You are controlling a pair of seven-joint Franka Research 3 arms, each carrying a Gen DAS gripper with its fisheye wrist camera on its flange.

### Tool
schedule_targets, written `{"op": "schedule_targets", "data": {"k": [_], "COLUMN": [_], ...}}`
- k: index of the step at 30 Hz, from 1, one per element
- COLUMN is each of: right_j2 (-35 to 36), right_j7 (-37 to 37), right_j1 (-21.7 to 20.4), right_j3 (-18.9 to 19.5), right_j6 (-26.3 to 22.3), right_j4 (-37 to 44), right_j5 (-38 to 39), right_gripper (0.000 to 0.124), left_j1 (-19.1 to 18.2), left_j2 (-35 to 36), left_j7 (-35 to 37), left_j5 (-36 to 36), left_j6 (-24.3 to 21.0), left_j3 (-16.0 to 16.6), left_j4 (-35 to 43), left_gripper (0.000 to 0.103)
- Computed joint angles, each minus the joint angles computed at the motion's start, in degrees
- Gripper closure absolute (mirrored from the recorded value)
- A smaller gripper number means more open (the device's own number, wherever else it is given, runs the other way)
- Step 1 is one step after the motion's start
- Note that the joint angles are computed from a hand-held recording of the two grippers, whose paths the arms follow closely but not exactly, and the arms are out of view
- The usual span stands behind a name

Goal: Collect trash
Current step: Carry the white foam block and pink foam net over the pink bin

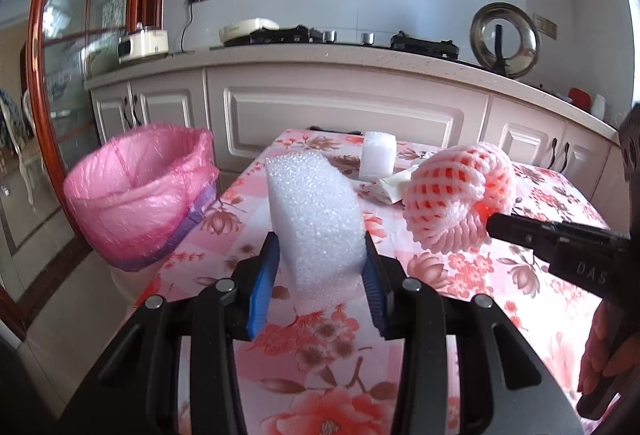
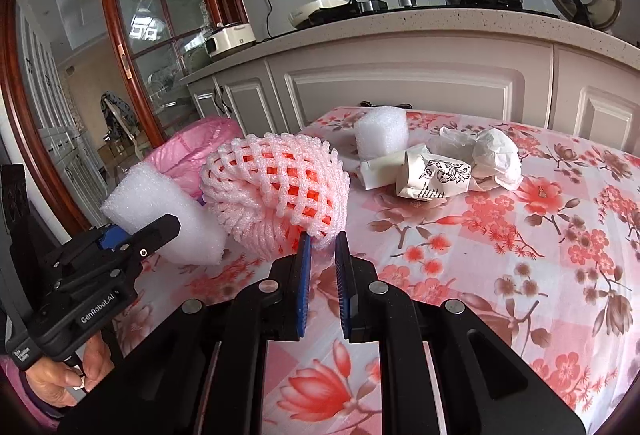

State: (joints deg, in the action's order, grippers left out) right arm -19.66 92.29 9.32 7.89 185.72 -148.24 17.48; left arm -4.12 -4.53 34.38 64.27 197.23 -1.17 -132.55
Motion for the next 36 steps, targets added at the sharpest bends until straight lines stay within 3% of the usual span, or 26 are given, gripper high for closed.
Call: {"op": "schedule_targets", "data": {"k": [1,2,9,16,18,21,23,24,27,28,31,36], "right_j2": [-0.5,-1.0,-1.3,2.8,4.8,8.3,10.7,11.8,15.8,17.5,21.7,28.9], "right_j7": [0.1,0.2,-0.3,-2.7,-3.8,-6.3,-7.6,-9.1,-17.2,-23.5,-30.4,-25.2], "right_j1": [0.2,0.3,1.5,4.0,6.7,13.9,15.0,17.4,26.6,29.2,28.4,25.6], "right_j3": [0.0,0.2,1.2,1.2,-0.8,-6.6,-7.0,-9.0,-16.3,-18.0,-16.5,-14.9], "right_j6": [0.2,0.3,1.1,2.2,2.1,2.1,1.8,1.4,0.3,-0.4,-2.7,-6.0], "right_j4": [-0.3,-0.6,1.4,8.1,10.7,15.1,18.2,19.7,25.2,27.9,34.1,42.8], "right_j5": [0.1,0.2,-0.6,-1.8,-1.7,-0.5,0.0,1.1,9.9,17.4,25.8,21.3], "right_gripper": [0.111,0.111,0.111,0.111,0.111,0.111,0.111,0.111,0.111,0.111,0.111,0.111], "left_j1": [2.4,3.1,2.9,2.9,2.8,4.1,5.0,5.1,7.5,8.0,8.2,10.3], "left_j2": [-1.3,-2.0,-6.4,-8.9,-8.8,-8.4,-7.7,-7.1,-5.0,-4.0,-1.1,4.6], "left_j7": [7.8,11.5,21.2,26.5,27.1,28.6,29.7,29.9,33.1,33.7,31.5,28.6], "left_j5": [-7.8,-11.6,-21.5,-28.5,-29.4,-31.5,-32.7,-32.7,-36.0,-36.8,-35.0,-32.1], "left_j6": [0.7,1.2,3.3,4.4,4.5,4.8,5.1,5.1,5.6,5.7,5.4,3.6], "left_j3": [-3.1,-4.3,-4.6,-2.2,-1.2,-0.9,-0.7,-0.3,-1.5,-1.4,0.5,0.6], "left_j4": [-2.8,-4.2,-8.9,-9.5,-8.9,-7.8,-6.8,-5.9,-3.6,-2.4,1.5,8.8], "left_gripper": [0.064,0.064,0.064,0.064,0.064,0.064,0.064,0.064,0.064,0.064,0.064,0.064]}}
